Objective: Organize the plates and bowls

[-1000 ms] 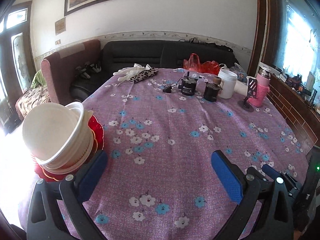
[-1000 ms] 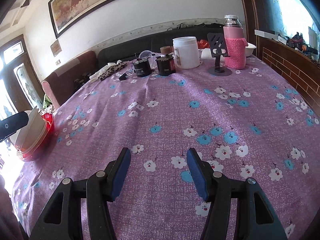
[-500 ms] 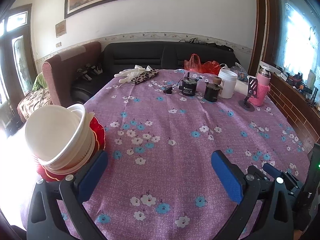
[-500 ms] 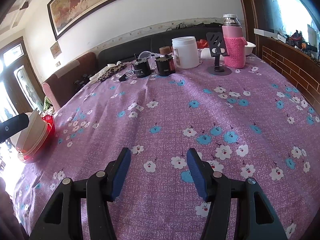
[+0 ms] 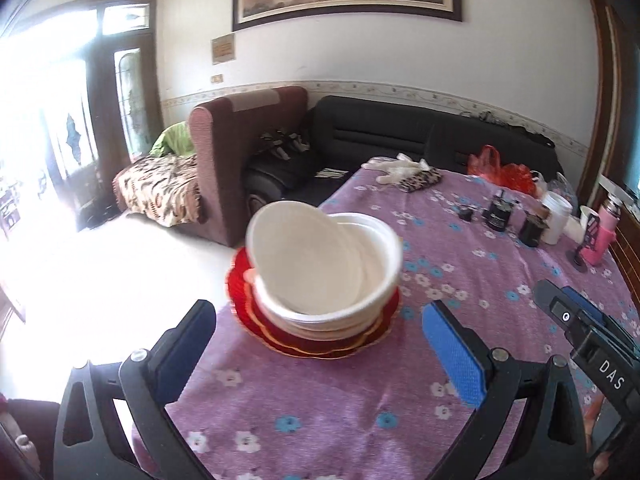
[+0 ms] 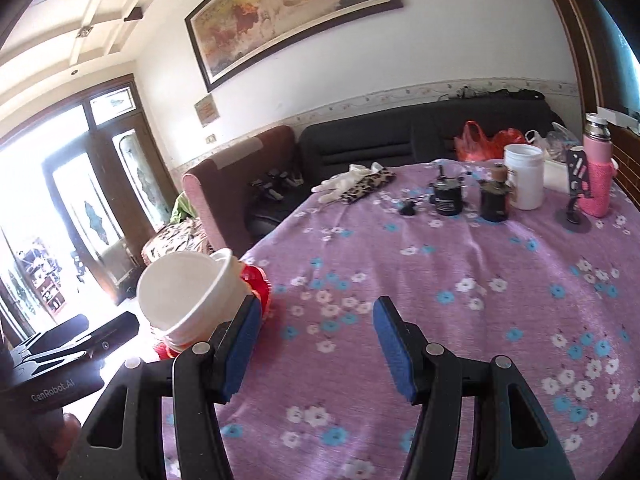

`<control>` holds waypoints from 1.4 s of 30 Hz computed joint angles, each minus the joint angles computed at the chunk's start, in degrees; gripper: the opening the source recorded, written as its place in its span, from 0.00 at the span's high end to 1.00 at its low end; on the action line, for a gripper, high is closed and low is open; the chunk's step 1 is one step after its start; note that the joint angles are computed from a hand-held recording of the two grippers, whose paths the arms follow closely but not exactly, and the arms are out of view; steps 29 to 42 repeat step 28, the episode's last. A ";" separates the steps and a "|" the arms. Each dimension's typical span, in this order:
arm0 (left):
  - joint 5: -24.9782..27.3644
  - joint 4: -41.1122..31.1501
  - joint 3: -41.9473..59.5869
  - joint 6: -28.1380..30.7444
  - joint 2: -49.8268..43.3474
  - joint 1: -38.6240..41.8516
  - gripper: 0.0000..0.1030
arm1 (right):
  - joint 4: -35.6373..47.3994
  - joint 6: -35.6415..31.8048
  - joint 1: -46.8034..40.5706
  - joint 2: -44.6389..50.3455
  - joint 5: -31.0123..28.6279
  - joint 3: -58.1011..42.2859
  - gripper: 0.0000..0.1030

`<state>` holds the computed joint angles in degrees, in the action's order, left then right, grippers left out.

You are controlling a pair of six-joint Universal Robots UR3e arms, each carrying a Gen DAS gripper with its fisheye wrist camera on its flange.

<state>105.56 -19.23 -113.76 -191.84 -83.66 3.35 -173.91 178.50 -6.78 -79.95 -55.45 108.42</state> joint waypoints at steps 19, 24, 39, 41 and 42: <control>-11.72 -0.80 -11.52 5.57 15.17 16.78 0.00 | -0.67 3.77 18.09 6.26 -10.04 -9.22 0.39; -11.24 1.76 -12.37 6.34 14.78 15.87 0.00 | -0.86 3.60 18.54 6.77 -10.28 -9.88 0.39; -10.76 2.17 -12.10 6.36 14.02 15.21 0.00 | -0.90 3.99 18.53 6.91 -10.44 -9.96 0.39; -10.76 2.17 -12.10 6.36 14.02 15.21 0.00 | -0.90 3.99 18.53 6.91 -10.44 -9.96 0.39; -10.76 2.17 -12.10 6.36 14.02 15.21 0.00 | -0.90 3.99 18.53 6.91 -10.44 -9.96 0.39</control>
